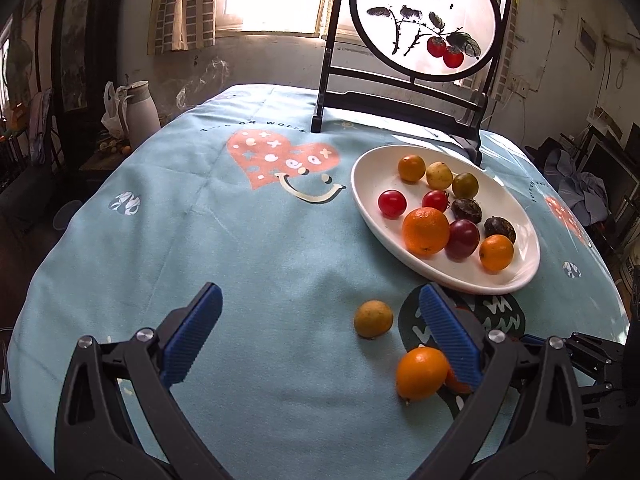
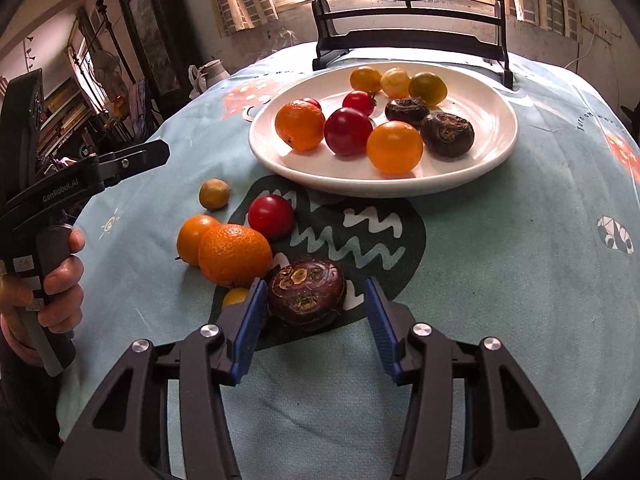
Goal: Organize fruits
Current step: 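Grasp a third dark brown fruit with the right gripper while the left gripper grasps an orange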
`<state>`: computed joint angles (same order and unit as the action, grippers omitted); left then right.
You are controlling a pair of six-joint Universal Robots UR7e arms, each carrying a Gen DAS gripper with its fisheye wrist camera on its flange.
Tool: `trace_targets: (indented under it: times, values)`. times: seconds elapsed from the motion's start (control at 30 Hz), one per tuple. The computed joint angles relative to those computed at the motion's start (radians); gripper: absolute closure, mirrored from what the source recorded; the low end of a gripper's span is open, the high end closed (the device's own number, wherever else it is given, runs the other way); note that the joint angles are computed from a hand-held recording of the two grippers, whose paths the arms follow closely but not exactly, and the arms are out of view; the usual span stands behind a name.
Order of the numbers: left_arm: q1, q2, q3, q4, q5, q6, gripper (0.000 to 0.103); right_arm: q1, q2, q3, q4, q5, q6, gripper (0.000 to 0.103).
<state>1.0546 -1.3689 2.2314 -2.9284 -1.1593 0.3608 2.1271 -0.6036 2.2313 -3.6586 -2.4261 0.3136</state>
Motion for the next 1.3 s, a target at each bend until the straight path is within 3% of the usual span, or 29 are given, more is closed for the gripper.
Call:
trace_targets:
  times: [0.47, 0.57, 0.67, 0.77, 0.83, 1.03, 1.13, 1.3]
  values:
    - [0.002, -0.009, -0.004, 0.001, -0.004, 0.025, 0.002, 0.013, 0.009, -0.031, 0.097, -0.056, 0.026, 0.061]
    - [0.019, -0.034, -0.02, 0.114, -0.092, 0.115, 0.002, 0.013, 0.001, -0.007, 0.04, -0.069, 0.053, 0.061]
    - [0.017, -0.073, 0.022, 0.134, -0.143, 0.306, 0.003, 0.007, -0.009, 0.011, 0.014, -0.08, 0.081, 0.061]
    - [0.026, -0.104, 0.05, 0.174, -0.176, 0.429, 0.014, -0.002, -0.015, 0.02, 0.012, -0.063, 0.096, 0.061]
    - [0.036, -0.107, 0.04, 0.238, -0.192, 0.439, 0.026, -0.002, -0.015, 0.019, 0.013, -0.056, 0.095, 0.061]
    - [0.026, -0.074, 0.05, 0.264, -0.152, 0.45, 0.052, -0.006, -0.018, 0.019, 0.027, -0.056, 0.108, 0.061]
    - [0.019, -0.055, 0.053, 0.265, -0.141, 0.446, 0.059, -0.006, -0.02, 0.021, 0.028, -0.042, 0.11, 0.061]
    - [0.011, -0.025, 0.049, 0.246, -0.125, 0.426, 0.06, -0.003, -0.018, 0.019, 0.024, -0.047, 0.103, 0.061]
